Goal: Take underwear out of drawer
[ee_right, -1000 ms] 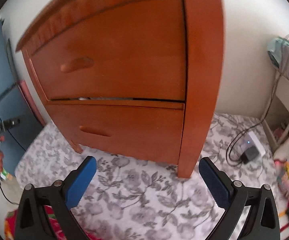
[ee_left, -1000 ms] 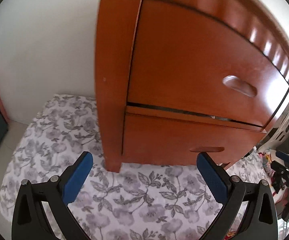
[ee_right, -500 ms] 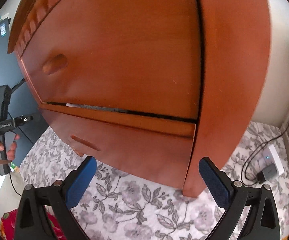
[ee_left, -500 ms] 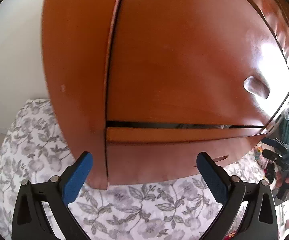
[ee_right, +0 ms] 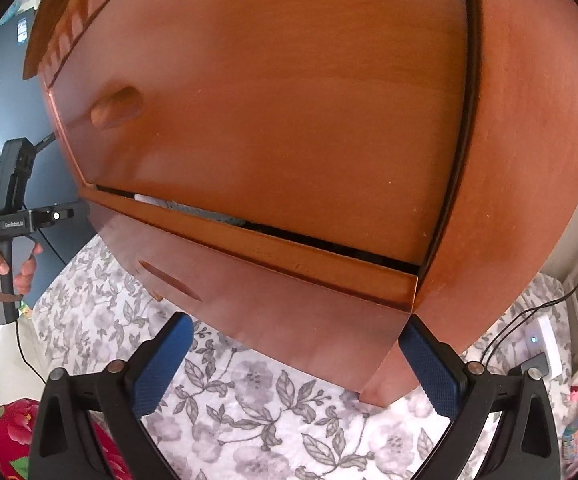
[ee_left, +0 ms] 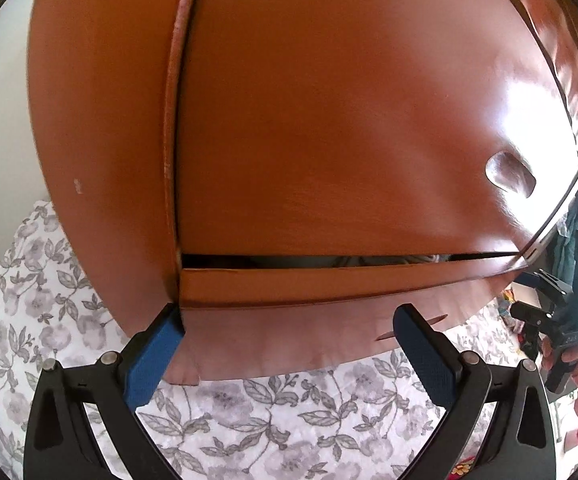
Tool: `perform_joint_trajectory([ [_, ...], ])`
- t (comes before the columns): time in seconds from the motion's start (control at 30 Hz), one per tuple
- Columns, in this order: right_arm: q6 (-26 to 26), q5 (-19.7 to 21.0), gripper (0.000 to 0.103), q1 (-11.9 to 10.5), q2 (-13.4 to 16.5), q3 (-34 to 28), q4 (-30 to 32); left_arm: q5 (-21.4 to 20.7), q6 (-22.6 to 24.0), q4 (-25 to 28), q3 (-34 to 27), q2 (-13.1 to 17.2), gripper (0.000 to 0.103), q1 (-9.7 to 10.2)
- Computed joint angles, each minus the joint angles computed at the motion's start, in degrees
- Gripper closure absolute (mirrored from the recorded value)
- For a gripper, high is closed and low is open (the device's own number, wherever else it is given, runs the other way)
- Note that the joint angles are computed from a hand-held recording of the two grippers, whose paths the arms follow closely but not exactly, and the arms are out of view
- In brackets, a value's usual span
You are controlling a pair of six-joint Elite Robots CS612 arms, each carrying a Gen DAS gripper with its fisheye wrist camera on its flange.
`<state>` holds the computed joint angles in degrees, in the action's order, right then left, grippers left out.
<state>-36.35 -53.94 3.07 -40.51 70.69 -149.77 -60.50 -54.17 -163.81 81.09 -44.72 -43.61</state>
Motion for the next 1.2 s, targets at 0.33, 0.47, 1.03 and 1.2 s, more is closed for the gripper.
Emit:
perform_joint_trajectory([
  [0.33, 0.74, -0.58, 0.000, 0.16, -0.15, 0.12, -0.11, 0.44, 1.34, 2.37, -0.64, -0.04, 0.000, -0.13],
  [0.47, 1.26, -1.15, 0.000, 0.28, -0.14, 0.04, -0.14, 0.95, 1.60, 3.23, -1.39, 0.71, 0.000, -0.27],
  [1.03, -1.88, -0.32, 0.000, -0.71, -3.76, 6.89, -2.36, 1.33, 0.00, 5.11, 1.68, -1.42, 0.000, -2.95],
  [1.2, -3.22, -0.37, 0.000, -1.31, -5.78, 10.53, -3.56, 2.18, -0.77, 5.87, 2.84, -2.20, 0.000, -4.25],
])
